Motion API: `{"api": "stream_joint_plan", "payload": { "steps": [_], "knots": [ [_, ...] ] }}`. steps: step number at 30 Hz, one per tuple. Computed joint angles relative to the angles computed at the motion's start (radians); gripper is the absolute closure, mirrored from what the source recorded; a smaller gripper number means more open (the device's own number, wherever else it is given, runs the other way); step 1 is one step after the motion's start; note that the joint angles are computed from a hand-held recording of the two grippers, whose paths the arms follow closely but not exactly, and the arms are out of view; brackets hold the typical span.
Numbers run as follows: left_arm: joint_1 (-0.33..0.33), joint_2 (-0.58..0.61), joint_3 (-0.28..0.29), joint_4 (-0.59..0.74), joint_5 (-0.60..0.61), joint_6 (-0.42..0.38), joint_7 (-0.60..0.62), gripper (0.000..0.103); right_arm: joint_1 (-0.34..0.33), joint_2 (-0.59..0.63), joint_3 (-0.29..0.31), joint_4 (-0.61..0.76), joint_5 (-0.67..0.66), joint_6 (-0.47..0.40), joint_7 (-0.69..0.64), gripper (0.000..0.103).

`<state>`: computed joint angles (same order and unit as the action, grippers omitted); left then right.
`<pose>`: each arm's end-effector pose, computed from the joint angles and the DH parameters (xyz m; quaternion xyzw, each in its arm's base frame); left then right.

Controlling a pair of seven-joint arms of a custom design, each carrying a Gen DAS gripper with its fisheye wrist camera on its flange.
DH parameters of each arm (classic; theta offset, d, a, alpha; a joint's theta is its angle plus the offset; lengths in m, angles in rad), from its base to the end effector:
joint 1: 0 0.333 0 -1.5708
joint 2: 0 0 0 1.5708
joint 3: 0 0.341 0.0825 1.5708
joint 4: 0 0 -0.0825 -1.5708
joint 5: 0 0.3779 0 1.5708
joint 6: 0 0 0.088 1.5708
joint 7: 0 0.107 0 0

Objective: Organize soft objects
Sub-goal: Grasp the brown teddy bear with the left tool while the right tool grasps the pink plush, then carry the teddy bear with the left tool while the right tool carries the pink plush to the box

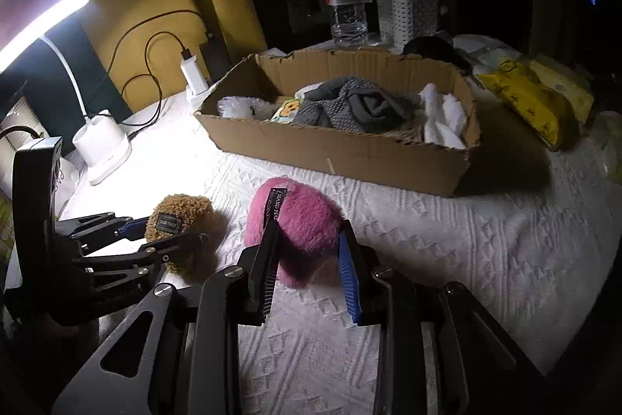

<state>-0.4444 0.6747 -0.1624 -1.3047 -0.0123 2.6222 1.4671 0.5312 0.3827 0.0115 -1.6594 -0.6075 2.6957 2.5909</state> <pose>0.6714 -0.4181 0.4449 -0.5130 0.7955 -0.3097 0.0905 0.5990 0.3820 0.4838 -0.6522 0.6617 -0.2082 0.3059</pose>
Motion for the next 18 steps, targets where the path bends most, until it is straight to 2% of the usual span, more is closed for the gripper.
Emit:
{"api": "stream_joint_plan", "payload": {
  "steps": [9, 18],
  "knots": [
    [-0.028, -0.045, 0.03, -0.039, 0.036, 0.052, -0.048, 0.064, -0.008, -0.047, -0.009, -0.048, -0.039, 0.029, 0.034, 0.072],
    [-0.045, -0.049, 0.033, -0.005, 0.074, 0.066, -0.061, 0.064, -0.023, -0.086, -0.011, -0.083, -0.089, 0.049, 0.071, 0.072]
  ]
}}
